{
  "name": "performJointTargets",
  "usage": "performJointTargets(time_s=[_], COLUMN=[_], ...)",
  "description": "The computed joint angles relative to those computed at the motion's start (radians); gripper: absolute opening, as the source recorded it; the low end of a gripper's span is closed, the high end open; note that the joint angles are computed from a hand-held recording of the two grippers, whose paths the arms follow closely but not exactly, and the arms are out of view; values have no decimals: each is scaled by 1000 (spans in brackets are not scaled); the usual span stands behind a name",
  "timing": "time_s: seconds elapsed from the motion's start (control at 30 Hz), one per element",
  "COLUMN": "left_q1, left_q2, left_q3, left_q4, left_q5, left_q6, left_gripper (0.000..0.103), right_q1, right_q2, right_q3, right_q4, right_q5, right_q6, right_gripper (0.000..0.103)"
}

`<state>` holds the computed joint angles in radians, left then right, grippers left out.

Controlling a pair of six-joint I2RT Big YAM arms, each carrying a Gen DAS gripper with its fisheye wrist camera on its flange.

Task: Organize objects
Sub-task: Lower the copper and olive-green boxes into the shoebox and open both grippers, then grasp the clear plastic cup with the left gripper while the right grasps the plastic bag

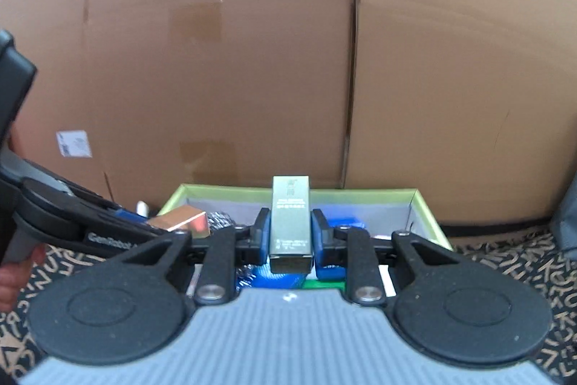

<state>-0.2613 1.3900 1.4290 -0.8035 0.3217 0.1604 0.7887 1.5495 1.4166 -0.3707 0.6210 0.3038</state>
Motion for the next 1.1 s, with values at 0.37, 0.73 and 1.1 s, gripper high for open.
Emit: performJointTargets(time_s=[0.37, 0.73, 1.1], left_q1=[6, 193, 483], left_q2=[-43, -332, -453], left_q3=[-93, -325, -475], left_q4=[132, 235, 92], left_q5=[35, 99, 171], left_q6=[37, -108, -25], left_gripper=[68, 96, 98], right_q1=[-22, 103, 265], right_q2=[19, -94, -55], right_q3=[-24, -137, -117], right_q4=[-16, 119, 72], right_q5=[7, 110, 57], right_q6=[16, -53, 54], right_gripper=[85, 103, 103])
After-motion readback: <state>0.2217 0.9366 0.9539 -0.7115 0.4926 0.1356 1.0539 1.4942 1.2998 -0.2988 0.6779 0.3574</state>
